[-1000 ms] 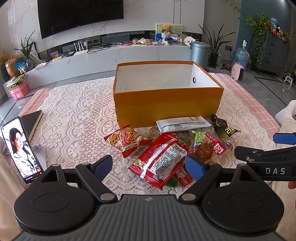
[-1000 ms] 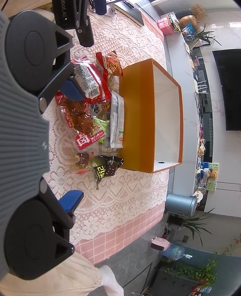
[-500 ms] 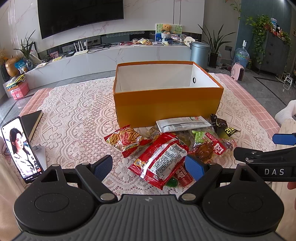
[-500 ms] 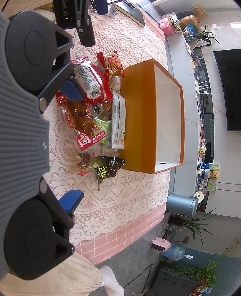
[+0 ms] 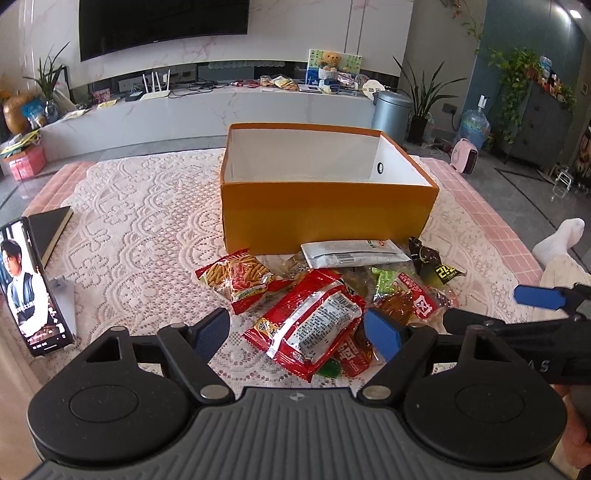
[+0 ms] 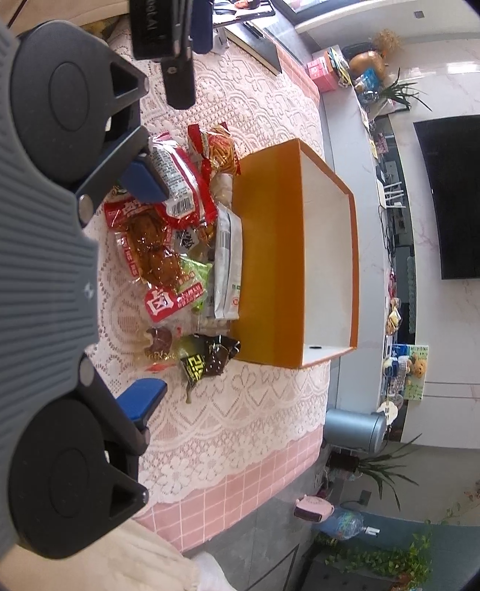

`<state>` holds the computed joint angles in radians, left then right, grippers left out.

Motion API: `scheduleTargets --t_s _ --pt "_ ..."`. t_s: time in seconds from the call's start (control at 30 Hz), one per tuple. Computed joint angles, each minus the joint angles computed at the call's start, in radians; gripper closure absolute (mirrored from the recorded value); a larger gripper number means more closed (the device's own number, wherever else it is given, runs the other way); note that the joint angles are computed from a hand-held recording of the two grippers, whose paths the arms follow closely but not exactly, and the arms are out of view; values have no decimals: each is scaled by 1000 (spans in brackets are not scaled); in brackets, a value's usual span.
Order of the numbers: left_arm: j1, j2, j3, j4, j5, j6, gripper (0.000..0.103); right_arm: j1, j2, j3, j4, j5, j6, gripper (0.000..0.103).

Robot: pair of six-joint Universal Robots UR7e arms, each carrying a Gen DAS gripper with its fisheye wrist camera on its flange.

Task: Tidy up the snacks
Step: 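Grasp the red-and-white snack bag with the left tool while the right tool grasps a brown meat packet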

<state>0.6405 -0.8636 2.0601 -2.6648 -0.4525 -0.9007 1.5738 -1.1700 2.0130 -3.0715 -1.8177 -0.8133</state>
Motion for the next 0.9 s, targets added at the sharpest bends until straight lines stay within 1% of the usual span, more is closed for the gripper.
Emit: scheduleTargets --t_s 0.03,0.13,0.23,0.37,0.43,0.53,0.6,0.63,0.67,0.73,0.8,0.9 --pt "6 3 -5 -10 -5 10 13 -2 2 -1 7 6 -5 15" --pt "20 10 -4 -60 -27 47 16 -6 12 -7 24 4 -7 15" --pt "34 19 -3 -120 -52 101 23 -12 22 -11 26 9 -15 15" --pt "47 35 -8 -160 -66 155 32 -15 43 -21 19 0 -25 15" --pt "53 49 -15 -176 -65 195 32 -17 54 -28 17 -6 -28 15" --pt "64 71 -33 -184 -70 274 25 -19 70 -43 27 -18 -24 15" --pt "71 85 -42 -196 -80 330 24 -23 80 -54 33 -15 -22 19" --pt "75 93 -46 -204 -86 354 22 -25 84 -57 35 -16 -22 26" --pt "79 100 -51 -210 -92 377 20 -25 89 -62 37 -21 -21 30" --pt "89 114 -61 -220 -102 419 19 -29 97 -73 54 -26 -12 31" --pt "99 127 -72 -217 -107 445 19 -34 103 -84 74 -23 -3 34" --pt "113 146 -86 -222 -117 496 19 -40 115 -97 97 -22 8 34"
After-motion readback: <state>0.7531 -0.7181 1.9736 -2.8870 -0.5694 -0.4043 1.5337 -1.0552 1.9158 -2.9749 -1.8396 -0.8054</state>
